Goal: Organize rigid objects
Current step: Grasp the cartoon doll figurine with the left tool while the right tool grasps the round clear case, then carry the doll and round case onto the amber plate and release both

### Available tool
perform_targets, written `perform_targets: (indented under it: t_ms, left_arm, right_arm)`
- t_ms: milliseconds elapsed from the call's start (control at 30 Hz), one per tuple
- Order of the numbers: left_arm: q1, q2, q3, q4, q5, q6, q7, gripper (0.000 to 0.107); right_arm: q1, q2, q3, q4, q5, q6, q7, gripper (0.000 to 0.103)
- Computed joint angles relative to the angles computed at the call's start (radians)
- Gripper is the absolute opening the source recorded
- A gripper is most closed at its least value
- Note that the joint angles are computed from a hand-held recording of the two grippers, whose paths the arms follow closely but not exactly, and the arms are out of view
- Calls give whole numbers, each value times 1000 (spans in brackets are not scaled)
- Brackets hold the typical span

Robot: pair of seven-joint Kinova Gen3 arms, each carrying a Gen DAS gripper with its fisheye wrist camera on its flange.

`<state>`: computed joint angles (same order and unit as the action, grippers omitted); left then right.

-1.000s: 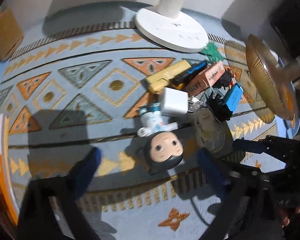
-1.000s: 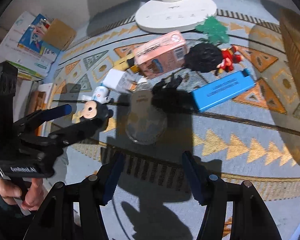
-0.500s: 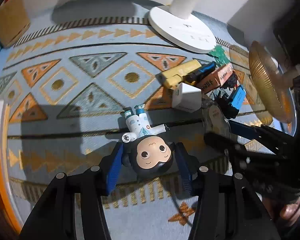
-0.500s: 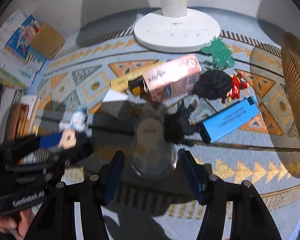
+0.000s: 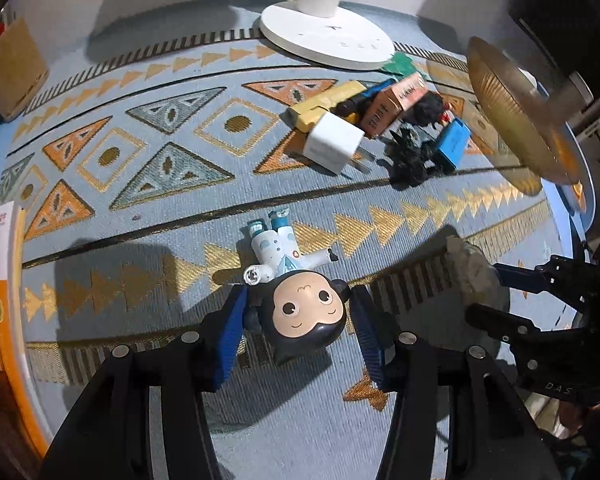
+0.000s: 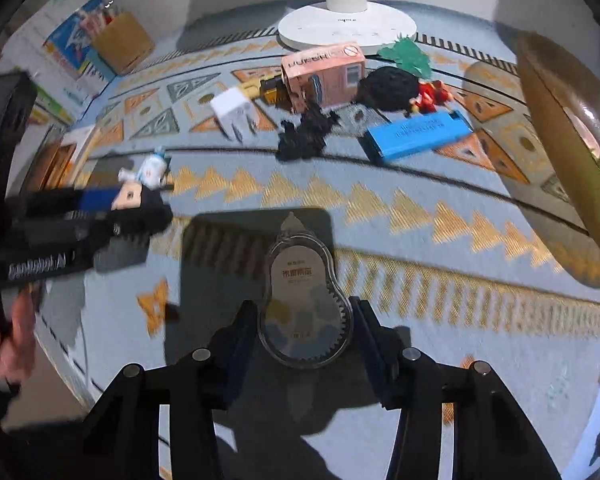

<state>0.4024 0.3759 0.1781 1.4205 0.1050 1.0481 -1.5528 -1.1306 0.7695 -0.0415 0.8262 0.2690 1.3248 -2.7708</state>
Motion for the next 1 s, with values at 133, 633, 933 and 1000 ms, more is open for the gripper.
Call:
perform_targets:
  t_ms: [133, 633, 933, 1000]
  left_arm:
    - [-22, 9, 5, -8, 40, 9, 0, 66]
    - [-5, -27, 2, 14, 29, -27, 77, 49]
    - [51, -60, 24, -99, 20, -41, 116, 49]
    - [74, -65, 32, -129, 18, -62, 127, 49]
  right_arm:
    - [1, 37, -8, -70, -4, 59, 13, 60]
    - [60, -32, -141, 36, 79, -110, -25, 48]
    - [21, -305, -47, 348, 147, -312, -210, 48]
    - [6, -355, -46, 375, 205, -274, -256, 48]
